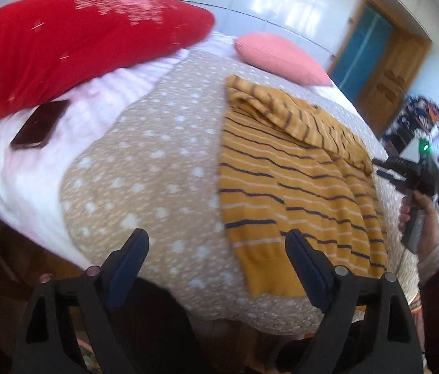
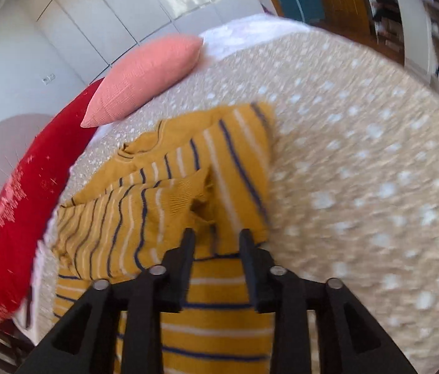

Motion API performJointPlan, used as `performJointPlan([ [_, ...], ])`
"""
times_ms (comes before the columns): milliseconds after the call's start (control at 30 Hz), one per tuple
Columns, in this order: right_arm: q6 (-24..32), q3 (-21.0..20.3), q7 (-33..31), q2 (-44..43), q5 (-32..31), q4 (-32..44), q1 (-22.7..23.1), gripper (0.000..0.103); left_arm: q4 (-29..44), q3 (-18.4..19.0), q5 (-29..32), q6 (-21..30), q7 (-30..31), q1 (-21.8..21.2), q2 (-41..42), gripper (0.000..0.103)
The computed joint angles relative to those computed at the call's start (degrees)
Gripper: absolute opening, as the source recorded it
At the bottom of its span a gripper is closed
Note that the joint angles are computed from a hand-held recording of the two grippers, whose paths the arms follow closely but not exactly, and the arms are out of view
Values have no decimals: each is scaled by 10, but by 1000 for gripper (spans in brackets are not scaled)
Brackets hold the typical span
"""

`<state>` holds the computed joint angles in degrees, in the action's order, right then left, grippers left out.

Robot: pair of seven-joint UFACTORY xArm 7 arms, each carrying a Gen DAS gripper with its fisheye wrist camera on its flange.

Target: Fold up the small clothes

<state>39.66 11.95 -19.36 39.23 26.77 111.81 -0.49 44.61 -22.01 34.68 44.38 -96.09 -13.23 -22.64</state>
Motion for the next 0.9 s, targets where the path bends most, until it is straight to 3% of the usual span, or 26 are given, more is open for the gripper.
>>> performJointPlan([
  [67, -3, 22, -39, -40, 32, -58, -26, 46, 14, 1, 10, -13, 5, 4, 33, 88],
  [200, 17, 59, -177, -161, 166, -237, -102, 55, 21, 30, 4, -61, 23, -8, 87, 88],
  [367, 46, 37, -309, -278, 296, -407, -144, 61, 13, 54, 5, -111, 34, -14, 107, 88],
  [500, 80, 2, -333, -321, 310, -476, -135, 61, 3, 70, 10, -167, 23, -1, 117, 88],
  [600, 48, -12, -339, -342, 306, -501, -105, 61, 31, 67, 33, -143, 21, 3, 142, 91],
  [700, 61, -26, -332, -347, 315, -503, -79, 63, 55, 74, 34, -110, 37, -12, 162, 92],
  [767, 59, -33, -331, -354, 316, -509, -59, 63, 55, 78, 31, -101, 50, -23, 155, 67],
  [800, 52, -36, -331, -359, 320, -516, -48, 63, 54, 77, 29, -91, 54, -28, 148, 28],
  [833, 48, -41, -333, -365, 325, -522, -39, 63, 44, 80, 15, -95, 64, -32, 136, 17],
  [900, 46, -52, -340, -376, 336, -531, -23, 63, 7, 75, 14, -113, 32, -28, 93, 17],
])
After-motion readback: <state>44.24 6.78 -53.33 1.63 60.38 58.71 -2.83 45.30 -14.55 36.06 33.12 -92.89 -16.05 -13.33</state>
